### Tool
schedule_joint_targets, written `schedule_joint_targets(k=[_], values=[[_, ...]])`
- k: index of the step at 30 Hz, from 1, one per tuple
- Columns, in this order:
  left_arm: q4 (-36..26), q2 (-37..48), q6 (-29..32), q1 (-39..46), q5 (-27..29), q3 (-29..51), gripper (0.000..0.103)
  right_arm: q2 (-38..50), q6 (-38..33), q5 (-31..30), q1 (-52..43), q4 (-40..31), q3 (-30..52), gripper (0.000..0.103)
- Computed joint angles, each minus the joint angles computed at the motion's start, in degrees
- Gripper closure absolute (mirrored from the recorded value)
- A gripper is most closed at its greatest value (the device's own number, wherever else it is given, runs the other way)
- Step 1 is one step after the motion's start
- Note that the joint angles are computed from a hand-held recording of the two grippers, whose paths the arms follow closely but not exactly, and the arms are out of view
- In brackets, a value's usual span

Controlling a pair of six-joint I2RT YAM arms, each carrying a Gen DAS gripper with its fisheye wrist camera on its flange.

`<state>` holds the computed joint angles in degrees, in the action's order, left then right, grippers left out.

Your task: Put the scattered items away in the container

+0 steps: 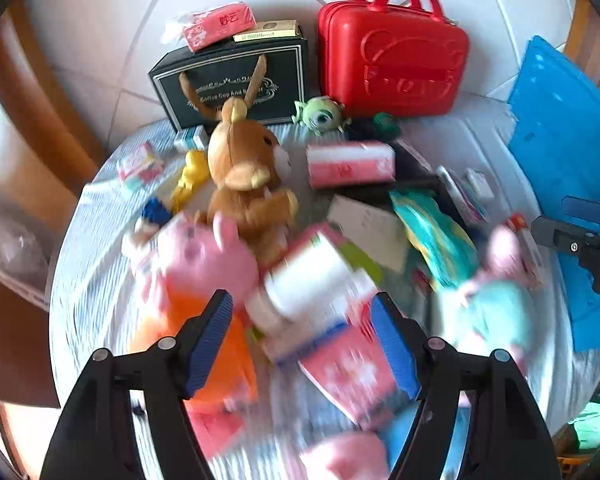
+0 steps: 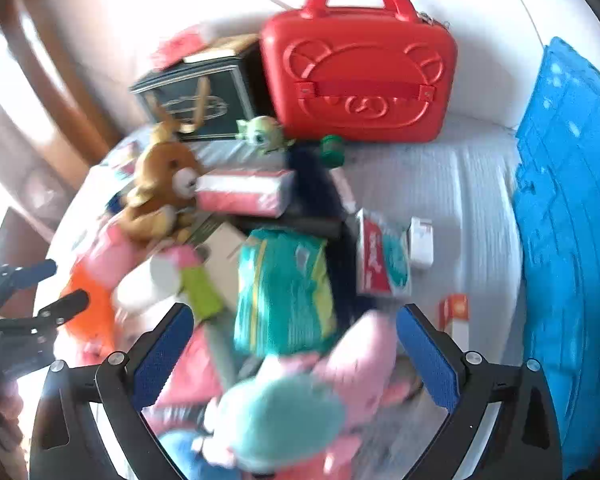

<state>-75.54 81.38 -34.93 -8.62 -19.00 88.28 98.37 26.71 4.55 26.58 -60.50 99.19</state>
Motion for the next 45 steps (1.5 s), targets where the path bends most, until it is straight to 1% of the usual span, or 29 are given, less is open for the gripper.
schedule_joint_targets(k=[2, 3, 4, 5, 6, 7, 9, 12, 14, 17, 18, 20, 23, 25, 26, 27, 29, 30, 32, 34, 35, 36, 37, 39, 41, 42, 43, 44, 45], values=[[-1.2, -3.4, -5.9, -4.9, -0.2, -3.7, 0.032, -6.0, 0.6, -0.4, 2.6, 1.9, -7.4, 0.0], [-1.0, -4.4, -9.3, -7.9, -0.4, -6.1, 0.032, -7.1, 1.1, 0.1, 3.9, 2.3, -9.4, 0.002], [-1.3, -5.1, -12.4, -10.7, -0.6, -7.9, 0.032, -8.3, 1.4, 0.6, 4.9, 2.2, -11.3, 0.012], [-1.4, -5.8, -16.1, -14.3, -1.0, -10.0, 0.032, -9.1, 1.2, 0.4, 5.5, 2.6, -13.1, 0.019], [-1.5, -6.1, -19.1, -17.1, -1.0, -11.7, 0.032, -10.7, 1.5, 0.1, 6.2, 4.2, -16.7, 0.031], [-1.3, -6.3, -21.7, -19.4, -0.8, -13.2, 0.032, -12.2, 2.3, -0.6, 7.4, 5.0, -19.6, 0.036], [-0.7, -7.4, -27.5, -23.8, 0.5, -17.2, 0.032, -14.0, 3.6, -1.9, 9.5, 7.6, -24.5, 0.039], [1.0, -10.0, -33.4, -29.7, 3.3, -23.2, 0.032, -16.2, 6.2, -3.7, 12.8, 10.6, -30.5, 0.039], [2.3, -10.7, -35.7, -32.9, 4.9, -26.6, 0.032, -15.5, 8.1, -2.4, 15.4, 12.2, -32.7, 0.04], [4.2, -10.5, -36.9, -34.2, 6.2, -31.6, 0.032, -12.5, 12.6, 2.3, 17.9, 15.3, -34.7, 0.04], [3.3, -9.3, -37.7, -34.1, 5.1, -33.0, 0.032, -10.9, 13.9, 2.4, 18.3, 17.2, -35.4, 0.04], [2.5, -8.9, -38.1, -32.5, 3.3, -36.4, 0.032, -7.5, 16.5, 1.9, 20.3, 16.9, -34.7, 0.041], [3.2, -16.2, -36.4, -27.1, 3.2, -41.6, 0.03, -8.3, 21.1, 2.1, 25.9, 16.9, -35.3, 0.041], [-1.5, -17.8, -36.7, -24.9, -0.9, -40.8, 0.03, -8.9, 23.8, 1.2, 29.3, 16.6, -35.4, 0.041], [-4.1, -18.5, -37.0, -23.7, -3.6, -40.0, 0.03, -9.2, 24.8, -1.0, 30.4, 17.8, -36.1, 0.041], [-5.1, -19.7, -35.4, -21.9, -4.4, -39.4, 0.03, -9.5, 26.5, -3.4, 31.8, 20.0, -37.2, 0.041], [-6.1, -21.5, -32.2, -19.3, -4.5, -37.4, 0.03, -9.2, 29.7, -3.1, 35.4, 22.1, -37.9, 0.041], [-7.2, -21.8, -32.6, -20.0, -4.9, -35.9, 0.03, -9.9, 31.6, -2.2, 36.8, 23.2, -38.6, 0.041], [-9.0, -22.4, -36.7, -24.1, -5.2, -32.2, 0.03, -11.8, 33.8, -1.8, 37.7, 23.4, -39.9, 0.04], [-9.7, -22.5, -42.1, -29.1, -5.2, -29.1, 0.03, -14.4, 35.2, 0.8, 39.0, 20.3, -40.5, 0.033], [-9.1, -22.1, -44.5, -30.9, -4.8, -28.2, 0.026, -16.1, 36.2, 2.7, 39.6, 18.1, -41.0, 0.03], [-8.0, -21.2, -46.7, -32.2, -4.0, -27.8, 0.024, -18.3, 37.6, 5.1, 40.0, 15.2, -41.5, 0.021], [-5.9, -20.4, -47.9, -32.9, -2.9, -28.1, 0.024, -20.0, 38.5, 6.6, 40.0, 12.8, -41.7, 0.017], [-1.5, -17.7, -49.7, -33.8, -0.2, -29.2, 0.024, -24.5, 40.5, 9.8, 39.7, 8.3, -43.7, 0.016], [2.7, -14.9, -49.0, -31.2, 3.3, -30.2, 0.024, -27.7, 39.9, 10.6, 37.0, 5.4, -45.2, 0.013], [4.6, -13.1, -49.1, -29.6, 5.0, -30.3, 0.023, -29.0, 38.7, 11.0, 34.8, 4.0, -45.8, 0.007], [6.6, -12.0, -51.1, -29.3, 5.6, -31.1, 0.023, -29.9, 37.2, 11.0, 32.9, 3.3, -46.2, 0.002], [9.5, -12.3, -49.0, -27.1, 7.2, -32.2, 0.023, -30.7, 35.5, 10.9, 30.8, 2.9, -46.8, 0.001], [12.6, -14.5, -37.4, -25.5, 10.4, -34.2, 0.021, -31.3, 33.0, 10.1, 27.7, 3.4, -47.7, 0.001]])
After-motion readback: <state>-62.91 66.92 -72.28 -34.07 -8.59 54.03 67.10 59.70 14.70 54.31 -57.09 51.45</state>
